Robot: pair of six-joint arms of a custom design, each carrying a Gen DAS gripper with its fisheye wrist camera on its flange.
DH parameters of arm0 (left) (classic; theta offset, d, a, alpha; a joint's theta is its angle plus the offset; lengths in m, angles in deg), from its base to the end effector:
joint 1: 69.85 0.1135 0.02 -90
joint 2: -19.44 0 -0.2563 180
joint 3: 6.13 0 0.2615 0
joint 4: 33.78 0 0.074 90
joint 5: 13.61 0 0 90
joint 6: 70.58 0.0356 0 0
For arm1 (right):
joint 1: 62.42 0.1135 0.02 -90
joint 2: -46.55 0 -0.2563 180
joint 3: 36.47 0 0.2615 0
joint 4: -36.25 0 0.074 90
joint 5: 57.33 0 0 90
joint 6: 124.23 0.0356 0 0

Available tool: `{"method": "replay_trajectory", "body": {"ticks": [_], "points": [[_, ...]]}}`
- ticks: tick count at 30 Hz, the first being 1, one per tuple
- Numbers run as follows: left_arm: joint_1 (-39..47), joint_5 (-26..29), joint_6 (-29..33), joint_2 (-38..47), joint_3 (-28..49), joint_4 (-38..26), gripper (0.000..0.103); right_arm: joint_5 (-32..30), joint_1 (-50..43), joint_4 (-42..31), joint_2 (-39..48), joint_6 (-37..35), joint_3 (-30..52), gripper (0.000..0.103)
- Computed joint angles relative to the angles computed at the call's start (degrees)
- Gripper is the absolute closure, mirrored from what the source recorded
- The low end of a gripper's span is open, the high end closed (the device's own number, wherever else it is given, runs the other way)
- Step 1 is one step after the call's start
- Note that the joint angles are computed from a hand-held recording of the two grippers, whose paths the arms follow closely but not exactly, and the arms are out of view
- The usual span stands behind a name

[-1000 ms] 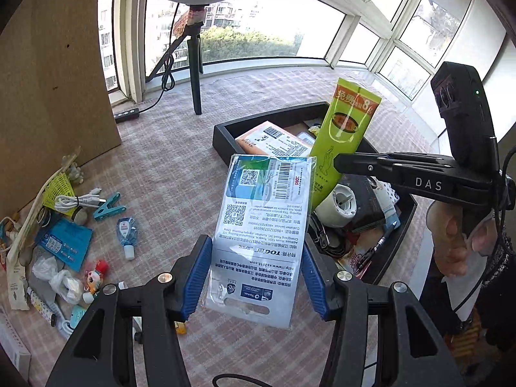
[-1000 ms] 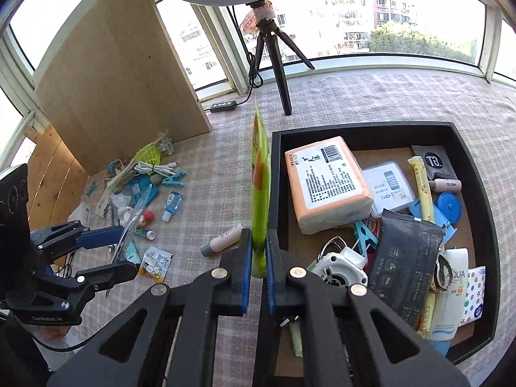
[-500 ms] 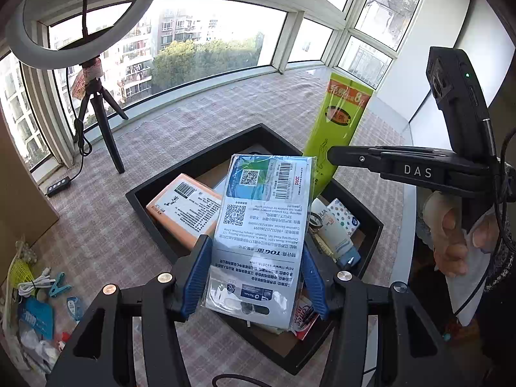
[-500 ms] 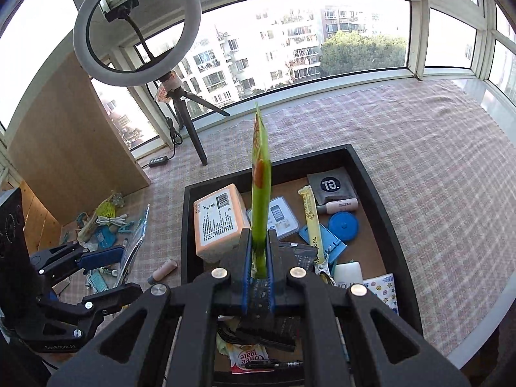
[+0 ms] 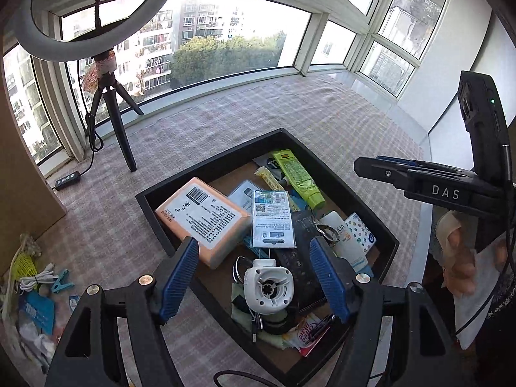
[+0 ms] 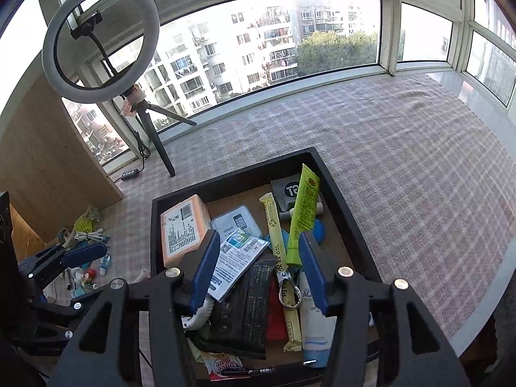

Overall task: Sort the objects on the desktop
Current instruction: 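Carry the green tube and card packet into the black tray, release both, then return both grippers to the cluttered table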

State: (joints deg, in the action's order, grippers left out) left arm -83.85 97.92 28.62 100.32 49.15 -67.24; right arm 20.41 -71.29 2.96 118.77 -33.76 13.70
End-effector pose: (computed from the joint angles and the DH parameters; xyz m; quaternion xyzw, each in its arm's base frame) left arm 0.2591 -0.0781 0.1617 0.2392 0.9175 -0.1908 0.2543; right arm 0.2442 -0.0305 0.1699 0.0456 0.9486 0.0800 0.3028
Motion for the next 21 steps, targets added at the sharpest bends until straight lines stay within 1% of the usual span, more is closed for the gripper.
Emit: {"method": "replay_trajectory", "body": {"ticks": [5,9,11,13,15,18,21], "points": [[7.64,1.82,2.27,-2.48,-2.4,-1.85,0.035,0.68,4.93,1.86,1.72,1.87,-0.87,0.053],[16.92,2.13,8.39,-4.57,-5.19,-3.99,0.035,1.5,10.86,4.68,1.9,2.98,-3.11,0.053],[23.71,2.18,12.29,-4.46,-6.57,-4.34,0.035,1.28,14.09,7.2,2.3,3.61,-4.5,0.052],[32.07,3.25,17.34,-2.29,-6.85,-5.28,0.035,1.62,18.22,9.93,3.5,4.13,-5.66,0.045],[40.6,3.34,22.08,1.21,-6.31,-5.45,0.035,2.93,23.17,11.82,5.5,4.56,-5.98,0.043],[53.11,3.49,28.26,8.87,-3.33,-5.85,0.036,6.76,30.85,13.74,9.73,5.31,-5.26,0.043],[62.24,2.71,31.51,15.75,0.52,-5.67,0.039,7.98,36.61,14.07,14.72,6.92,-2.97,0.043]]}}
